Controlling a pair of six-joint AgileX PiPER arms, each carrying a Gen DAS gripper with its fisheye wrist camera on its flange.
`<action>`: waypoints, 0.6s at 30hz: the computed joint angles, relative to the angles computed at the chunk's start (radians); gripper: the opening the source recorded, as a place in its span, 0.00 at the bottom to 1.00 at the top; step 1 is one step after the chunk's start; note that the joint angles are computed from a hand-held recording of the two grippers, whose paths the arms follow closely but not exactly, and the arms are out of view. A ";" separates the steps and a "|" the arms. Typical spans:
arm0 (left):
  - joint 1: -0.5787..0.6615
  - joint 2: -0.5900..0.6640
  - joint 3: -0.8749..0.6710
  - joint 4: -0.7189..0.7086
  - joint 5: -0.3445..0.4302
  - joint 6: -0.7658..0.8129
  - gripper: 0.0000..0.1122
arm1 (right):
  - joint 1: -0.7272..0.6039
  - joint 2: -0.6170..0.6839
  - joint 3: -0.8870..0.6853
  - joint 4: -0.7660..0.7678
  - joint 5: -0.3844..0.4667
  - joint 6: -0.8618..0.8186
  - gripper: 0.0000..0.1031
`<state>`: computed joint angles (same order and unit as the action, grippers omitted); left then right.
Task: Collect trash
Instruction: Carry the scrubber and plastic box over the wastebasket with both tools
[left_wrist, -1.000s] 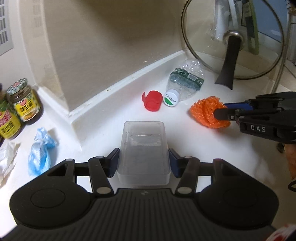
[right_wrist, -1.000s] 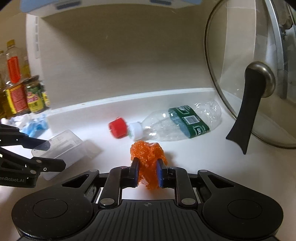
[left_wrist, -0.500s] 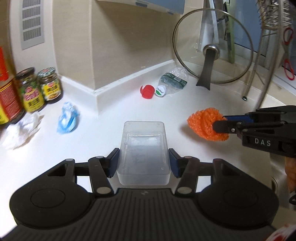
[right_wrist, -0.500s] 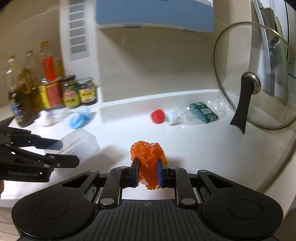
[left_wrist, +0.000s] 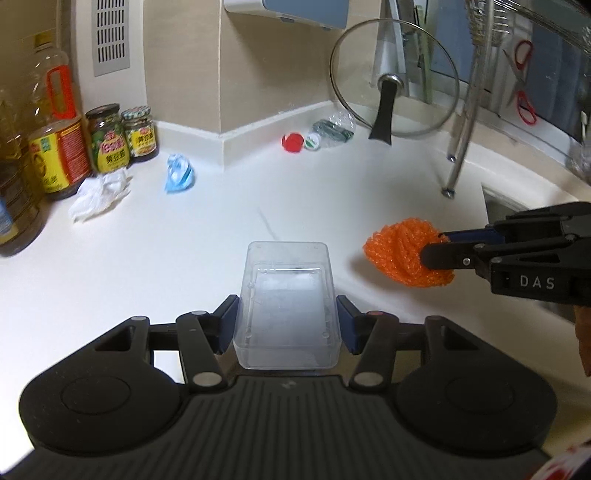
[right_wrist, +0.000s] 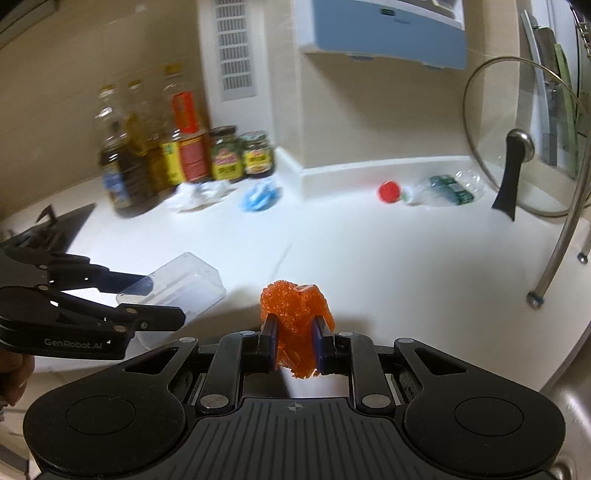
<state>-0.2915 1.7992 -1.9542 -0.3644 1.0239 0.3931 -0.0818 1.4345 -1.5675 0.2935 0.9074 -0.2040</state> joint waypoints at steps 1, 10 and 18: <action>0.013 -0.029 0.043 -0.012 -0.002 0.017 0.46 | 0.022 -0.020 0.020 -0.017 0.001 0.020 0.19; 0.085 -0.226 0.360 -0.038 0.015 0.068 0.46 | 0.169 -0.109 0.160 -0.090 0.039 0.094 0.19; 0.036 -0.230 0.541 0.033 -0.062 -0.061 0.46 | 0.189 -0.027 0.274 -0.072 0.013 -0.095 0.19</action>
<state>-0.2555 1.5691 -1.4133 -0.3317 0.9621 0.3321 0.1069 1.4076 -1.2932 0.2219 0.9200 -0.2992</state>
